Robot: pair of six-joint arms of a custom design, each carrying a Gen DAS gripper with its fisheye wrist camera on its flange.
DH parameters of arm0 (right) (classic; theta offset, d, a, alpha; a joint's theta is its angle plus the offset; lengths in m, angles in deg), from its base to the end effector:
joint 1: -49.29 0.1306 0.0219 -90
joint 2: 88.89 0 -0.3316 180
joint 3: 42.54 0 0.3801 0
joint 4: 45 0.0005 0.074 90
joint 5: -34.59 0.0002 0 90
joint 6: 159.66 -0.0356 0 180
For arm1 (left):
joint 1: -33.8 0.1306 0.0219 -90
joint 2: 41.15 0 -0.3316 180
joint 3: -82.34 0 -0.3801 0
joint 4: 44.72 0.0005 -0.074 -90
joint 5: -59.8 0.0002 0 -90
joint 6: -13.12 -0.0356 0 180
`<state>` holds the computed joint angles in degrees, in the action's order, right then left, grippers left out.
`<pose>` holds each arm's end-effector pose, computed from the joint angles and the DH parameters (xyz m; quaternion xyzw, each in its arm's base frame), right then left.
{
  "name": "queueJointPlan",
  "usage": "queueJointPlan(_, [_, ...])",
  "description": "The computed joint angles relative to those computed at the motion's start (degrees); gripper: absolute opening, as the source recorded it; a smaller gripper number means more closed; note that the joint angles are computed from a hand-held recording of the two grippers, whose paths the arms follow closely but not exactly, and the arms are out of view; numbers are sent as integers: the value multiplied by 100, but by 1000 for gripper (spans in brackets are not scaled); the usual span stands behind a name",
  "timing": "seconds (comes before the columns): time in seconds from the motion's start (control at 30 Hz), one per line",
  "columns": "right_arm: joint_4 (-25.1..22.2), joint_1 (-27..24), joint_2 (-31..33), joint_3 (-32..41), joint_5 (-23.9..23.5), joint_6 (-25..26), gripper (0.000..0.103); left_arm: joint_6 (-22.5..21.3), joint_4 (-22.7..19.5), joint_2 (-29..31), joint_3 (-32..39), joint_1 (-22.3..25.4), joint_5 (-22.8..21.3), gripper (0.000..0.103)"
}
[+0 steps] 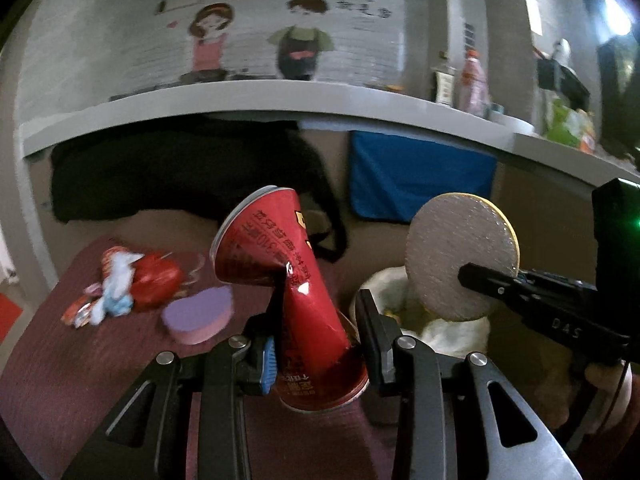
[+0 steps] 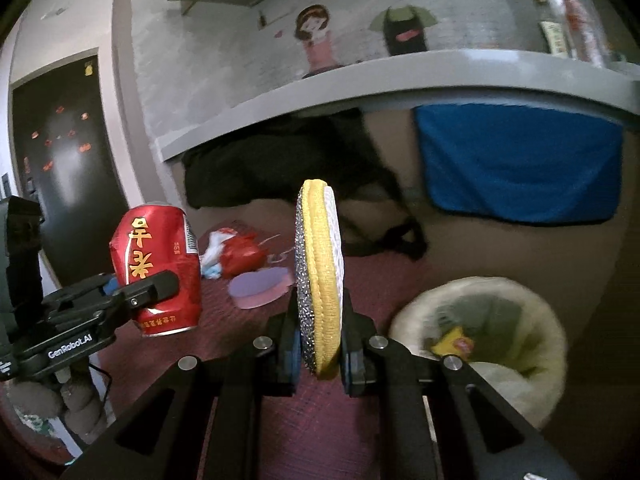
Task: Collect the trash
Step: 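Carry the red can and round sponge over the white bin with both grippers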
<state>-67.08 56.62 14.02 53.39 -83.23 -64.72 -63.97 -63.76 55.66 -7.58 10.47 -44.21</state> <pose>0.5587 0.0881 0.3562 -0.2106 0.8188 0.2174 0.4878 0.4957 -0.2050 0.3679 0.0118 0.8431 -0.0659 0.5336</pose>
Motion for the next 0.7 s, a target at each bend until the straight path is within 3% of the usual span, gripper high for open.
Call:
queueJointPlan(0.33, [262,-610,-172,-177,68,-103,14,-126,-160,724,938,-410,155,35])
queueJointPlan(0.57, [356,-845,-64,-118,113,-215,14,-115,-171,1365,1598,-466,481,35])
queueJointPlan(0.7, [323,-894,136,62,252,-184,14,-151,-419,1938,2208,-412,727,35])
